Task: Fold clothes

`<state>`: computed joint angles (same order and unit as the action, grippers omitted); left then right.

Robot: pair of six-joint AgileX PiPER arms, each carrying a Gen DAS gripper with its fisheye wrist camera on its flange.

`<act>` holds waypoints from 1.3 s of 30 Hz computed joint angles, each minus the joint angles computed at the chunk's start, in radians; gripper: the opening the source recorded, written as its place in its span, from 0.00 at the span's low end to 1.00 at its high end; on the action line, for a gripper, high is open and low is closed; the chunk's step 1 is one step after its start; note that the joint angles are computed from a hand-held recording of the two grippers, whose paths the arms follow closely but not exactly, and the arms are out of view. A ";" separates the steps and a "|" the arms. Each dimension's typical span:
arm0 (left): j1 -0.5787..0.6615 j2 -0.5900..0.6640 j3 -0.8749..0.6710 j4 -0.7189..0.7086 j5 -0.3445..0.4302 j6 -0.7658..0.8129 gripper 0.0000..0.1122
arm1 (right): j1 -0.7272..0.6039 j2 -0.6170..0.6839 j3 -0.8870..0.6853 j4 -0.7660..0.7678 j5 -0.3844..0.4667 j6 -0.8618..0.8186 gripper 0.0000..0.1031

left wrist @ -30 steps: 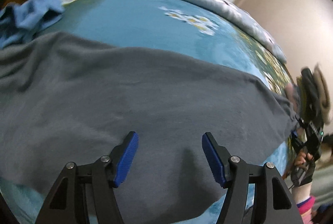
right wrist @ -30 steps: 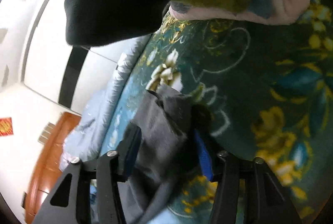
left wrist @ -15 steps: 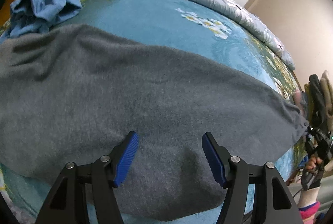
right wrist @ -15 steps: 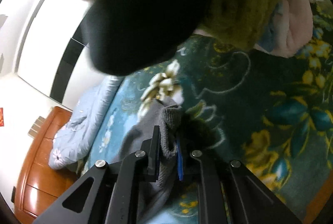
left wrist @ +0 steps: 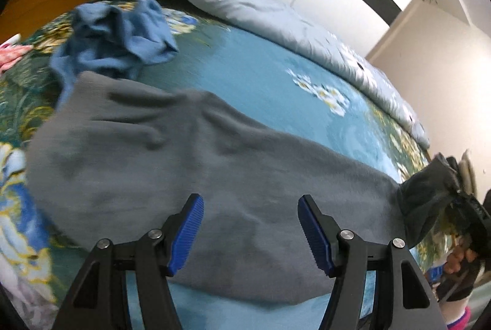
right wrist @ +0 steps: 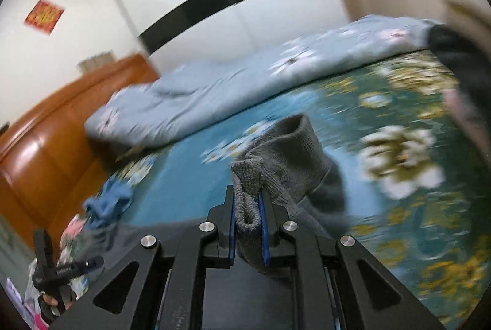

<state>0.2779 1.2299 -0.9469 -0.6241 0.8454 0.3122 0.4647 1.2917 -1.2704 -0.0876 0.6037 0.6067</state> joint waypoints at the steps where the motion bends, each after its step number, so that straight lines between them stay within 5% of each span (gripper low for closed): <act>1: 0.044 -0.011 0.010 -0.023 0.015 0.033 0.60 | 0.034 0.034 -0.023 -0.001 -0.003 -0.002 0.13; 7: 0.253 -0.027 0.046 -0.116 0.072 0.170 0.60 | 0.194 0.235 -0.150 -0.001 -0.013 -0.057 0.13; 12: 0.391 -0.008 0.058 -0.180 0.130 0.262 0.60 | 0.304 0.364 -0.235 -0.015 0.061 -0.063 0.13; 19: 0.436 -0.006 0.068 -0.217 0.167 0.299 0.60 | 0.343 0.481 -0.299 0.057 0.127 -0.131 0.25; 24: 0.468 -0.045 0.070 -0.216 0.153 0.280 0.60 | 0.291 0.376 -0.181 0.296 -0.001 -0.334 0.41; 28: 0.516 -0.040 0.061 -0.207 0.163 0.237 0.60 | 0.263 0.329 -0.093 0.156 -0.047 -0.131 0.46; 31: 0.546 -0.033 0.050 -0.189 0.192 0.222 0.60 | 0.204 0.375 -0.069 0.315 0.005 -0.220 0.46; 35: 0.591 -0.061 0.054 -0.120 0.160 0.174 0.61 | 0.151 0.288 0.070 0.567 -0.123 -0.422 0.46; 39: 0.625 0.023 0.070 -0.176 0.216 0.191 0.62 | 0.118 0.201 0.180 0.742 -0.213 -0.588 0.52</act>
